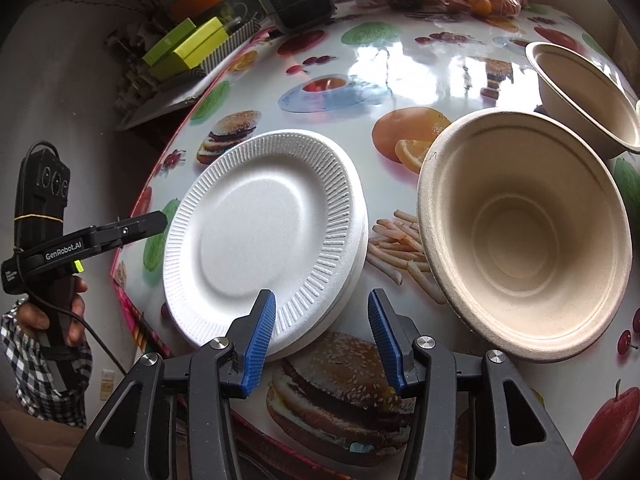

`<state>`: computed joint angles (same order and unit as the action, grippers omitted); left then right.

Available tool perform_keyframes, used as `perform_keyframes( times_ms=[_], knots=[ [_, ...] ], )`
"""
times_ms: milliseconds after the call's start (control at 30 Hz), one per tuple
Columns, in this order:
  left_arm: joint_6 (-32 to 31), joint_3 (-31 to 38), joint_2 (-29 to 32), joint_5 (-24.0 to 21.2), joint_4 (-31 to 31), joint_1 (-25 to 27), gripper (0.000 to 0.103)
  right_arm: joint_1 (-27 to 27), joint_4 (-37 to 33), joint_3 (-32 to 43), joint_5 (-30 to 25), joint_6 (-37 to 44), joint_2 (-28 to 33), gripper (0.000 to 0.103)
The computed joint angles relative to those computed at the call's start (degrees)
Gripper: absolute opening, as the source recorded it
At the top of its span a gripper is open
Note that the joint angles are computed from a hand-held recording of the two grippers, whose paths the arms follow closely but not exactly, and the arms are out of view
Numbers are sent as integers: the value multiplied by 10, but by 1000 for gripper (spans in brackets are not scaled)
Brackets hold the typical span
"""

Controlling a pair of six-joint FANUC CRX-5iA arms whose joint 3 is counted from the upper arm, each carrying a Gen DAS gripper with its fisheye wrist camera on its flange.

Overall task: Organize plates and bowls
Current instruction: 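Open both grippers to release the plate onto the stack, then move both grippers away from the plate stack toward the tan paper bowls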

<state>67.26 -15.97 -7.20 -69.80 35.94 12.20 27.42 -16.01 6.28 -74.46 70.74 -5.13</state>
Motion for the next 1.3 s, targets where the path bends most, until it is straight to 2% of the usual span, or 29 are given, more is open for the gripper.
perform_keyframes(
  times_ms=[200, 367, 867, 1300],
  knots=[
    [-5, -26, 2, -30, 38, 13, 35, -9, -22, -7, 0, -8, -6, 48],
    [-13, -40, -2, -31, 65, 15, 35, -13, -36, -6, 3, -11, -1, 48],
    [-9, -30, 18, -33, 67, 14, 35, -13, -32, 15, 6, -17, 24, 48],
    [11, 25, 60, -18, 42, 0, 35, -19, -30, 56, 9, -24, 66, 48]
  ],
)
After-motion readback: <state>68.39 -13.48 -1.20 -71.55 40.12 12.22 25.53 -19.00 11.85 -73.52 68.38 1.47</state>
